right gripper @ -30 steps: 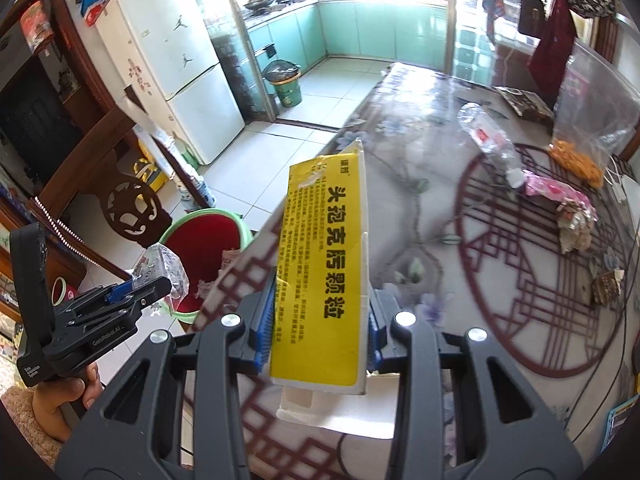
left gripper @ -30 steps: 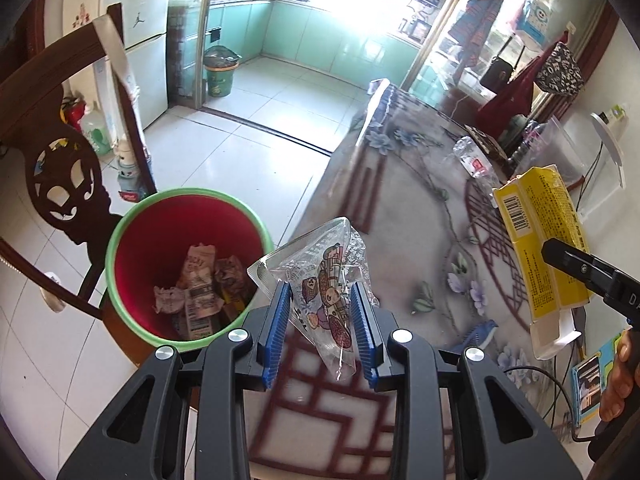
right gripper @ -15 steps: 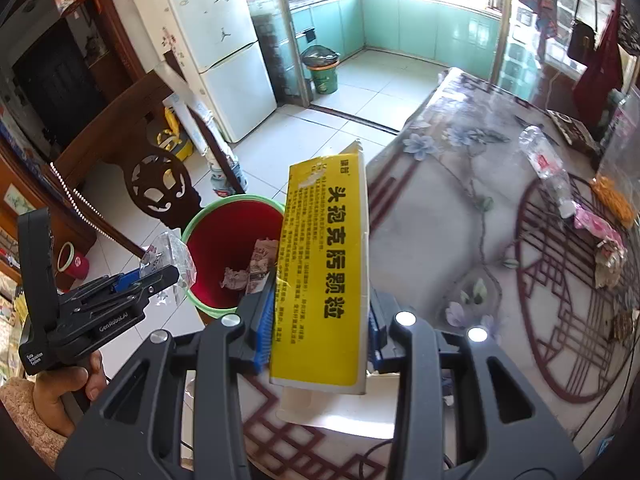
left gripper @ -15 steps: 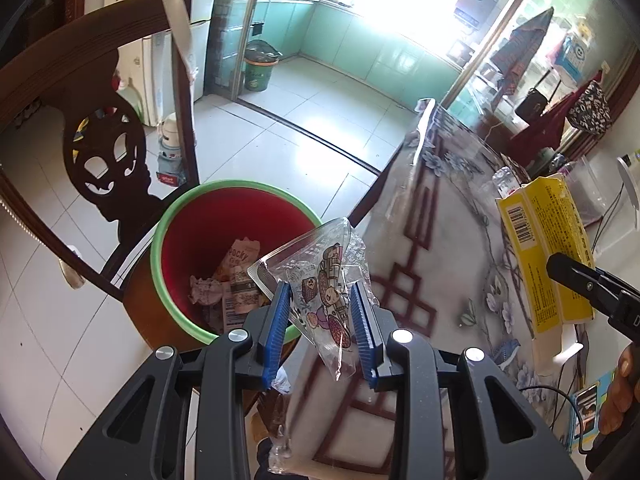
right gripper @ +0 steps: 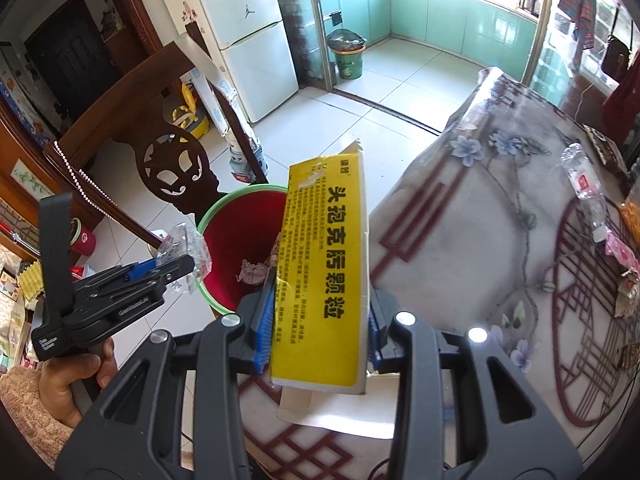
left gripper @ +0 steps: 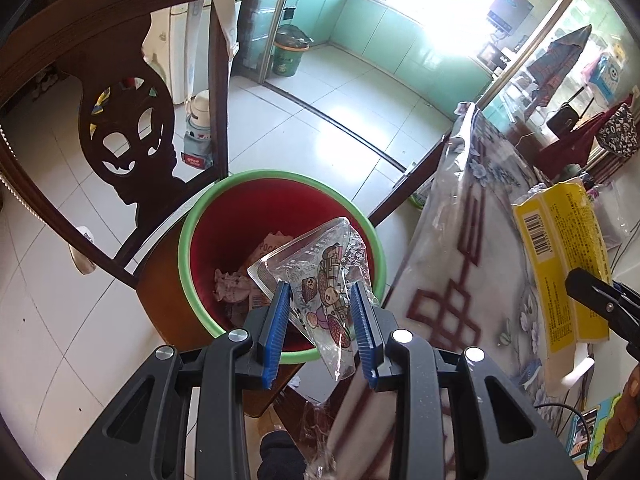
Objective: Collect trash
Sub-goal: 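Carry the snack bag and yellow box over the red bin and release both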
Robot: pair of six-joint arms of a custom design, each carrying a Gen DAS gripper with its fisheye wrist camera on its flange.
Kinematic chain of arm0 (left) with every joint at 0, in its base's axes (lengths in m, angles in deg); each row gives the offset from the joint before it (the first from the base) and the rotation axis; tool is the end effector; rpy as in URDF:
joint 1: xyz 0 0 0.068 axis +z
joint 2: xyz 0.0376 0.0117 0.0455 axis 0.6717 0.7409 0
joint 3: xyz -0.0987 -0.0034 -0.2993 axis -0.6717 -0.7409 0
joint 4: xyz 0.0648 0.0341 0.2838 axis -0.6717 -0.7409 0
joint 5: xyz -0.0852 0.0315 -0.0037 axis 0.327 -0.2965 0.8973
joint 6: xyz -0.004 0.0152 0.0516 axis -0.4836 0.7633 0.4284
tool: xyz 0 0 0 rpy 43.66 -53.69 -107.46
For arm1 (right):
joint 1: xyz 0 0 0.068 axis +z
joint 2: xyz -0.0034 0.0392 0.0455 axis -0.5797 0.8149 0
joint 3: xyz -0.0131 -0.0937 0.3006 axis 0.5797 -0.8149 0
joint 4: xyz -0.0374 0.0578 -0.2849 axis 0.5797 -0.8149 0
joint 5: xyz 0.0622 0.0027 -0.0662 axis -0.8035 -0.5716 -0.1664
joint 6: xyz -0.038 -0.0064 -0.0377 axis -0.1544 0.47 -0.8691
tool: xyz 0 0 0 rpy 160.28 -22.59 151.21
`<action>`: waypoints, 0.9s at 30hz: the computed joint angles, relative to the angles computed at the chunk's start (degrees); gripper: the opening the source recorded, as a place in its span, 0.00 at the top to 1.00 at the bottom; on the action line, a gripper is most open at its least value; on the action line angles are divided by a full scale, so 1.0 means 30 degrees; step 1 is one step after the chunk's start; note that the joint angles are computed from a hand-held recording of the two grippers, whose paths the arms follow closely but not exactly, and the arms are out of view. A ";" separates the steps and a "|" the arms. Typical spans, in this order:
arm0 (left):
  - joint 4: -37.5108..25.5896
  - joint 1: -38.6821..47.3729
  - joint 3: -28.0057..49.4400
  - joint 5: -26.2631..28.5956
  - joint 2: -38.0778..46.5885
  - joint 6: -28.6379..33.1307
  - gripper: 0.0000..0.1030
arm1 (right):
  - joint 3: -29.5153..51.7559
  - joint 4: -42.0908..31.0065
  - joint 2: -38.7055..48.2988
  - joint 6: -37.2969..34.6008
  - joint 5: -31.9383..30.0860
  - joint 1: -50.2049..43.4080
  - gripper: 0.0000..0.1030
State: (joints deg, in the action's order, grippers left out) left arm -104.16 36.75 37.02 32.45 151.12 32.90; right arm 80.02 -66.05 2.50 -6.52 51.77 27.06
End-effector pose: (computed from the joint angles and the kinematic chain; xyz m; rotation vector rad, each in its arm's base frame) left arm 0.2307 -0.0334 0.1738 0.2086 2.6708 -0.4688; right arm 0.1444 0.2465 0.2586 0.1375 2.6056 0.1879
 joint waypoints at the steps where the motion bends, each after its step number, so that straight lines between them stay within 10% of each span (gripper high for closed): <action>1: 0.0131 0.0001 0.0119 -0.0068 0.0363 -0.0031 0.72 | 0.0061 0.0185 0.0185 -0.0229 -0.0177 -0.0180 0.66; 27: 0.1402 0.1011 0.2421 -0.0257 0.5752 -0.0629 0.69 | 0.1955 0.2896 0.4327 -0.4282 -0.3673 -0.2766 0.66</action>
State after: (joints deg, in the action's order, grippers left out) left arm -99.95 39.78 44.29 31.68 168.37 31.02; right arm 85.89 -57.36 15.48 -19.36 40.75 18.76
